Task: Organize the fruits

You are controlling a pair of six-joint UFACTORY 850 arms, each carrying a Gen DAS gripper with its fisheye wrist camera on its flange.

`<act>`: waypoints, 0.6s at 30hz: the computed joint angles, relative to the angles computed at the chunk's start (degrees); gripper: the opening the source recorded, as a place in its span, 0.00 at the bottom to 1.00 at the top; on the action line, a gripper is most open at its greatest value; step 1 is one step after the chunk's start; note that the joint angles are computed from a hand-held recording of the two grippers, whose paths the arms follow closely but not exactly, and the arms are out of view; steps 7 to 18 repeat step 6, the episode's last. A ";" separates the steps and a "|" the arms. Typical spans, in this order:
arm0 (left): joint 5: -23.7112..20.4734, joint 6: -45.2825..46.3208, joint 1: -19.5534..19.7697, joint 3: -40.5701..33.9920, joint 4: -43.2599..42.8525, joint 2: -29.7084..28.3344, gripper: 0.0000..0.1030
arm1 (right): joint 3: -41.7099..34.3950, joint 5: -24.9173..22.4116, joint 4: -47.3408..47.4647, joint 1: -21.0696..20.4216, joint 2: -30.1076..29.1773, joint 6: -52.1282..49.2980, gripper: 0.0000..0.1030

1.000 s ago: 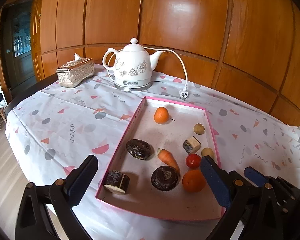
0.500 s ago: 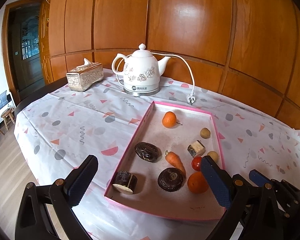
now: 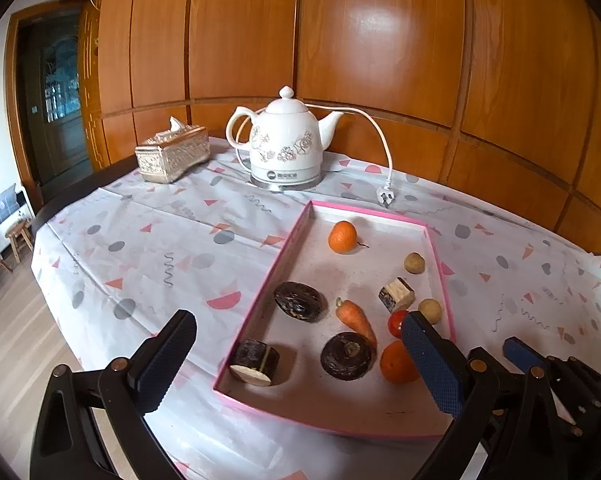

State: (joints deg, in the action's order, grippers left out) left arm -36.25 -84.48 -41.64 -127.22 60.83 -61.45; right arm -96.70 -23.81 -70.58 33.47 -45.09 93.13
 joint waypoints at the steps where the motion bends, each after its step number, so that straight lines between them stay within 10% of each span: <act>1: -0.11 -0.52 -0.05 0.20 0.66 0.09 1.00 | 0.03 -0.08 -0.19 0.01 0.01 0.14 0.37; 18: 0.98 -1.07 0.00 1.16 1.19 0.68 1.00 | 0.48 -0.15 -1.06 -0.08 0.14 1.14 0.37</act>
